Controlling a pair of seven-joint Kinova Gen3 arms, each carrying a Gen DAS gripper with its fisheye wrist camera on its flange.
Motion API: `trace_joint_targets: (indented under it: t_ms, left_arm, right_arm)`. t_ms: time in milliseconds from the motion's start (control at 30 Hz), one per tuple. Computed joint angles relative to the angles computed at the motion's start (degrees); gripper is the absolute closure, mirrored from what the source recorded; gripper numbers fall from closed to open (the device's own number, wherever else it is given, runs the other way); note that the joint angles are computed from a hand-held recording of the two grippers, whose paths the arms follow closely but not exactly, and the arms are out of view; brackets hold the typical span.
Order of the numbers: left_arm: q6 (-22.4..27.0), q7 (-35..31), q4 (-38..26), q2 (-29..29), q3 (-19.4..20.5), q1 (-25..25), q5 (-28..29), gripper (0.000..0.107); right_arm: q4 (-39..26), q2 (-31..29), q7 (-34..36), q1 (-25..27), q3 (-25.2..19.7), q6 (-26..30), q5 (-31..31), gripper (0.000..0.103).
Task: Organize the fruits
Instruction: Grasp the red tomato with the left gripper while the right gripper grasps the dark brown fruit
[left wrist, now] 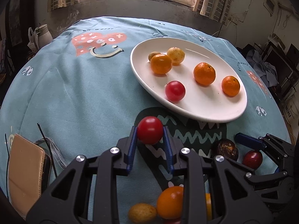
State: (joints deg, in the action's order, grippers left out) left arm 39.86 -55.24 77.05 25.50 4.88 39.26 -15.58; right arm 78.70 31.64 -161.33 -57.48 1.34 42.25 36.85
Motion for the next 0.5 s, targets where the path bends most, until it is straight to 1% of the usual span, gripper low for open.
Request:
trace_joint_targets:
  t_ms: [67,133,167,233,367,433,500]
  left_arm:
    - [0.2,-0.1,-0.2,0.2,0.0,0.2,-0.1,0.08]
    - [0.6,-0.4,-0.4,0.4,0.2,0.1,0.1,0.08]
    - [0.8,-0.7,-0.5,0.6,0.3,0.0,0.2,0.08]
    - [1.3,-1.2,-1.0,1.0,0.4,0.0,0.4,0.08]
    - [2.0,-1.6,-1.4,1.4,0.0,0.7,-0.2,0.079]
    - [1.8,-1.6,-1.2,1.4,0.0,0.7,-0.2,0.079]
    - [0.7,-1.4,-0.4,0.9,0.0,0.3,0.2,0.079]
  right_arm:
    - [-1.6,1.2,0.9,-1.4,0.5,2.0,1.5,0.041]
    - [-1.3,1.1,1.2,-1.5,0.3,1.4,2.2,0.052]
    - [-1.1,1.0,1.4,-1.5,0.2,1.0,2.3,0.054]
    - [-1.1,1.3,0.8,-2.8,1.0,1.7,3.9,0.055]
    - [-0.2,0.9,-0.7,-2.8,1.2,0.7,4.8,0.056]
    - [0.5,0.5,-1.7,-3.1,1.3,0.3,5.6,0.056]
    - [2.3,-0.7,-4.3,-4.0,2.1,-0.9,7.6,0.056]
